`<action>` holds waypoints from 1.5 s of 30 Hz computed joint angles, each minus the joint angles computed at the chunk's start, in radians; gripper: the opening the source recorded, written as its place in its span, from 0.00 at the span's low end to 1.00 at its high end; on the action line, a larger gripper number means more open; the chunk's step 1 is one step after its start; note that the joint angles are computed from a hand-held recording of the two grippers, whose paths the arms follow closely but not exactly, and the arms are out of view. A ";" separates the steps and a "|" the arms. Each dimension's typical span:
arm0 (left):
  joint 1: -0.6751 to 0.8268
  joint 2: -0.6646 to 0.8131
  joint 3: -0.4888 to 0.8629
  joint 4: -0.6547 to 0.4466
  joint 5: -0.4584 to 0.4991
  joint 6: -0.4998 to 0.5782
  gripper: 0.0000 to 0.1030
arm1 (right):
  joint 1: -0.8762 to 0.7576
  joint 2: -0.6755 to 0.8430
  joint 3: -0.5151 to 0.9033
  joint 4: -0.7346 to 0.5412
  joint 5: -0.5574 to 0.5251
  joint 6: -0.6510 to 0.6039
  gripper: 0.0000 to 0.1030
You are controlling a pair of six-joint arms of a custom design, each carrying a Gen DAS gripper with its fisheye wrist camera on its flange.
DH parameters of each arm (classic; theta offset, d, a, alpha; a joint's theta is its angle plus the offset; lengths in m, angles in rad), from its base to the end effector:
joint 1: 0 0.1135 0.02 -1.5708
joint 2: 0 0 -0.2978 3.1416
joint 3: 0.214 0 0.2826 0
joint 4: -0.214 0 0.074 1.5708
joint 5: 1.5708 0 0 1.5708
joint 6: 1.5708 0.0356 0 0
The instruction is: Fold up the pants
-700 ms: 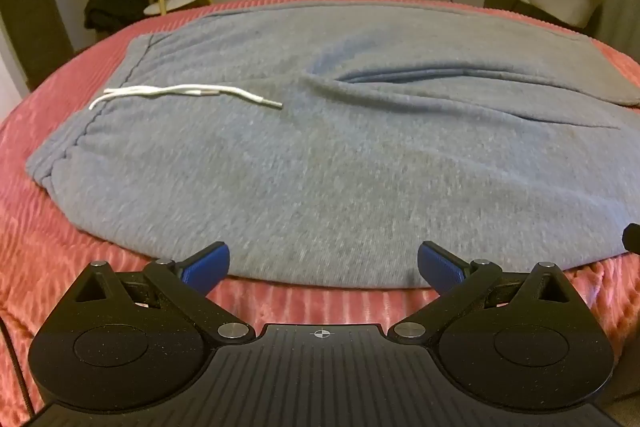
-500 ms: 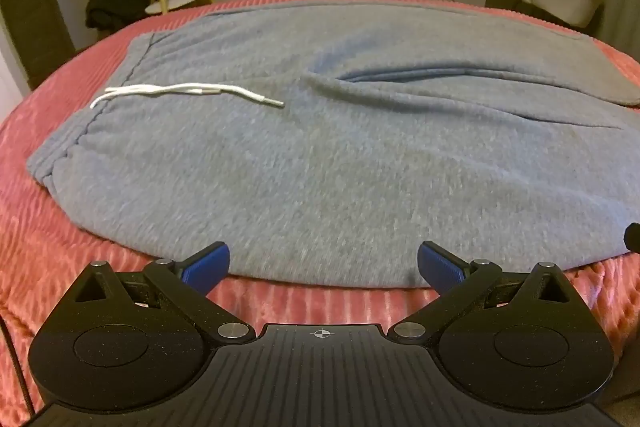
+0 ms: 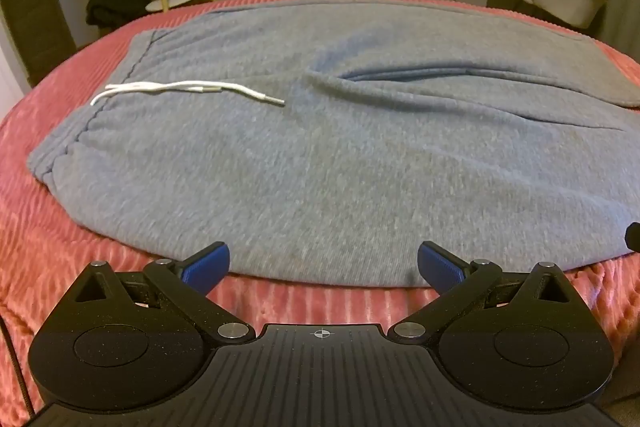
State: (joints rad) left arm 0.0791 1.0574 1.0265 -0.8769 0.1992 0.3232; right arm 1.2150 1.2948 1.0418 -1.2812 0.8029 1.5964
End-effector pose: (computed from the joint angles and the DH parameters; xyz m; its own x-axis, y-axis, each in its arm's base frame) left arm 0.2185 0.0103 0.3385 -0.7310 0.2544 -0.6332 0.2912 0.9555 0.0476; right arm 0.1023 0.2018 0.2903 -0.6328 0.2905 -0.7177 0.3644 0.9296 0.0550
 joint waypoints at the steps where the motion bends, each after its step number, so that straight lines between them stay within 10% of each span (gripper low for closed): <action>1: 0.001 0.000 -0.001 0.000 0.000 0.001 1.00 | 0.000 0.001 0.000 0.001 0.000 0.000 0.96; 45: 0.007 0.024 0.021 -0.030 0.002 -0.031 1.00 | 0.006 -0.007 0.001 -0.015 0.012 0.029 0.96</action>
